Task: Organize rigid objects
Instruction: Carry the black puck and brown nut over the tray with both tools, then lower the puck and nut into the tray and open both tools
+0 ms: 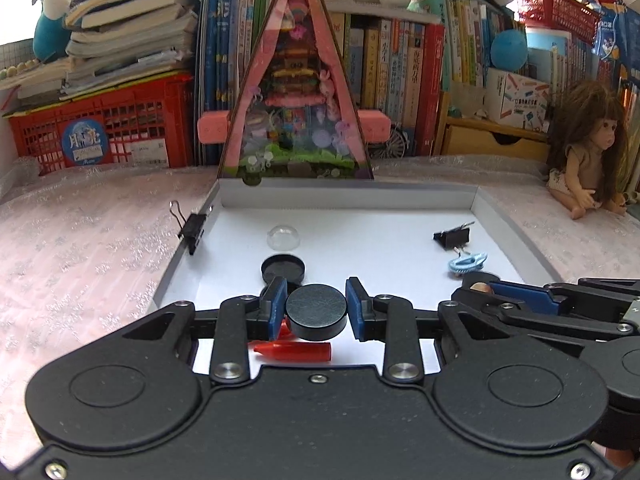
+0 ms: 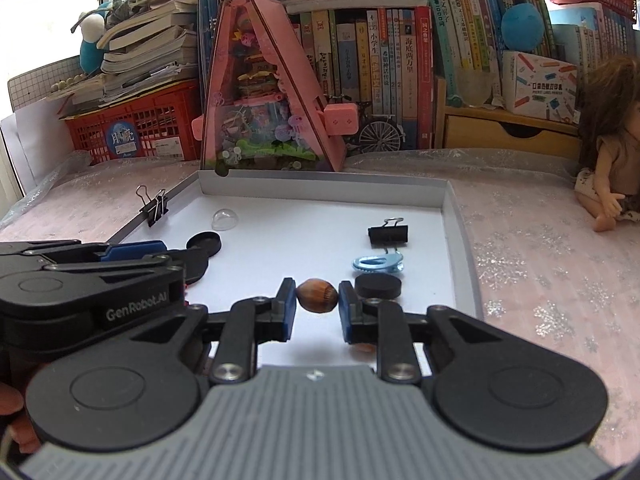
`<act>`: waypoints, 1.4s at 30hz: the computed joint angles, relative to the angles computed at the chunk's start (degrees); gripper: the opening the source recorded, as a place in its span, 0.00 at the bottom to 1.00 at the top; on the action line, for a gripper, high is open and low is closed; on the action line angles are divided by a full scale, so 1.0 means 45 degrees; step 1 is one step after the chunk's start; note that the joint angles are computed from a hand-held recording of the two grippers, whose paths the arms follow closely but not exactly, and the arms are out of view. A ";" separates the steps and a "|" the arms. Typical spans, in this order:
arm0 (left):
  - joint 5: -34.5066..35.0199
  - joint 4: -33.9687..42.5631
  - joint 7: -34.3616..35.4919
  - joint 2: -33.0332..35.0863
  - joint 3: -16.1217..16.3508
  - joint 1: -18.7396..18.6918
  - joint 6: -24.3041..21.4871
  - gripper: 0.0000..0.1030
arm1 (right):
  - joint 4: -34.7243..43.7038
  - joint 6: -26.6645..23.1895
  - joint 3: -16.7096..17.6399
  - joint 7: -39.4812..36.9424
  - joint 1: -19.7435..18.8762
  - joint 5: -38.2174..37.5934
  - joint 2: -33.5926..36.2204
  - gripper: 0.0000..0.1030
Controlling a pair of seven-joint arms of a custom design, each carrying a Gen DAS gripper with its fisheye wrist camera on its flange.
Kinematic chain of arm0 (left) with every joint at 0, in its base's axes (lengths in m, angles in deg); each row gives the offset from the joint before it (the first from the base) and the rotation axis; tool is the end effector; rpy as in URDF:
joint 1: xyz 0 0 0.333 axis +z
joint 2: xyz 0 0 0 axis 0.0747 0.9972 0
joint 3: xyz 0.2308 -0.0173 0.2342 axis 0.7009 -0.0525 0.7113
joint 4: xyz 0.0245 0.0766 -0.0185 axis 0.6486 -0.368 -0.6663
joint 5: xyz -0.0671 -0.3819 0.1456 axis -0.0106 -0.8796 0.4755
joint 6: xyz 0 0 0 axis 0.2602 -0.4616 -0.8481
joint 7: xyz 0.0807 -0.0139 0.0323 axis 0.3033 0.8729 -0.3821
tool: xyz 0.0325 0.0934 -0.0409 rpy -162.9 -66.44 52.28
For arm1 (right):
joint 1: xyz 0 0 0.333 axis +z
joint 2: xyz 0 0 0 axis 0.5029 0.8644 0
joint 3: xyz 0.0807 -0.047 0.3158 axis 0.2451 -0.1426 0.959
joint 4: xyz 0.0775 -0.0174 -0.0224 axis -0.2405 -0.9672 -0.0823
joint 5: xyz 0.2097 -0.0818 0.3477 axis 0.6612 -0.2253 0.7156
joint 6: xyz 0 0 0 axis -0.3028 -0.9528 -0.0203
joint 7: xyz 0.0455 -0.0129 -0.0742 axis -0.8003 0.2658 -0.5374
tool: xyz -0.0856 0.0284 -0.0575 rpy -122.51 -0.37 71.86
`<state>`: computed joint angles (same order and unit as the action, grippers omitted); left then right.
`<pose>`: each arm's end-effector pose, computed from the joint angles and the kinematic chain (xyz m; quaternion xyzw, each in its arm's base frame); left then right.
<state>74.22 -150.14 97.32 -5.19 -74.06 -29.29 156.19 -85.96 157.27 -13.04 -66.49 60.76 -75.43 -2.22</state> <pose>0.6066 -0.5035 0.3749 -0.4509 0.7675 -0.4007 0.2169 0.5236 0.3665 0.3591 -0.5297 0.7168 -0.3312 0.3096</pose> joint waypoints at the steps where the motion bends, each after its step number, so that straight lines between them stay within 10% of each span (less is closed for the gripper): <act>1: -0.0044 0.0039 0.0049 0.0064 -0.0051 0.0031 -0.0027 0.29 | 0.0034 -0.0001 -0.0001 -0.0054 -0.0008 0.0040 0.0050 0.27; 42: -0.0930 0.1452 0.1664 0.1176 -0.0501 0.0109 -0.0502 0.29 | 0.0430 -0.0426 -0.0209 -0.1246 -0.0029 0.0828 0.0419 0.27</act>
